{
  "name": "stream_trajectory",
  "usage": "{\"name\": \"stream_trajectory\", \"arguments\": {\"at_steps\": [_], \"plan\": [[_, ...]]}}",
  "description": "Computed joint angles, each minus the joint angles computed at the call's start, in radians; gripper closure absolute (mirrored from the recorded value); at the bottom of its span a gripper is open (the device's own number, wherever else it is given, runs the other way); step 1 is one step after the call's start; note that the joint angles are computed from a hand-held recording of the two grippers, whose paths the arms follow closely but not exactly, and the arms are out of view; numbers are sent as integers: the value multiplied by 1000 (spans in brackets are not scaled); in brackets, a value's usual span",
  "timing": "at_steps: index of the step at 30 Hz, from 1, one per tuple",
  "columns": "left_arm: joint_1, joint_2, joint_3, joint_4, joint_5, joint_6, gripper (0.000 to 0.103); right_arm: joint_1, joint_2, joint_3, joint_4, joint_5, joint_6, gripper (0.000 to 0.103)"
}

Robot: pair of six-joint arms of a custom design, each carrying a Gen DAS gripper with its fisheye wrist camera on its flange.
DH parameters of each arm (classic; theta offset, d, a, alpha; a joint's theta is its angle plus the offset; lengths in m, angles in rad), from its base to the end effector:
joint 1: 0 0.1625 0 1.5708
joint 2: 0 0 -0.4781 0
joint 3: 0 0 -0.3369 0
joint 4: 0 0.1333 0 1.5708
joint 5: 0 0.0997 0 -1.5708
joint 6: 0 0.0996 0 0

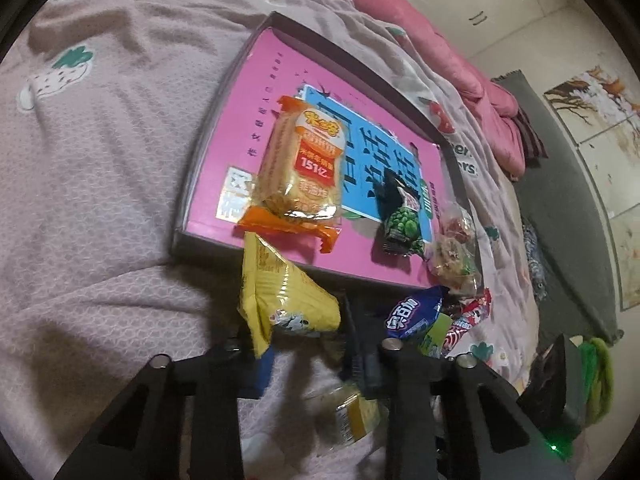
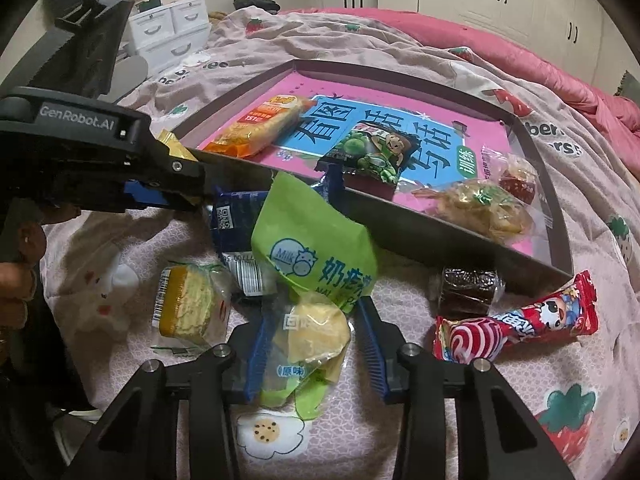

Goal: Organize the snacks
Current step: 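Grasp the yellow wafer bar with the left gripper while the right grasps the green milk-candy bag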

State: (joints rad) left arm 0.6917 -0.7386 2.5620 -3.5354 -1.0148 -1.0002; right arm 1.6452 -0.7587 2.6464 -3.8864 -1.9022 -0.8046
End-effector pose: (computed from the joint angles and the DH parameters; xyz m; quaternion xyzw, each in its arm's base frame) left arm -0.1741 -0.3855 0.0884 -0.0774 0.9563 -0.2610 0.1068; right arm 0.1282 -0.3632 0.1270 0.3784 -0.8871 0.1381 0.2253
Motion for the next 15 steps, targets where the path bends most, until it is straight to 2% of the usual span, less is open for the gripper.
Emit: {"name": "stream_trajectory", "arguments": {"at_steps": [6,15], "plan": [[-17,-4,-4,-3,13,50,84,-16,-36,5,38,32,10,69],[-83,-50,30,41,68,66,85,-38,-103,20,60,84,41,69]]}}
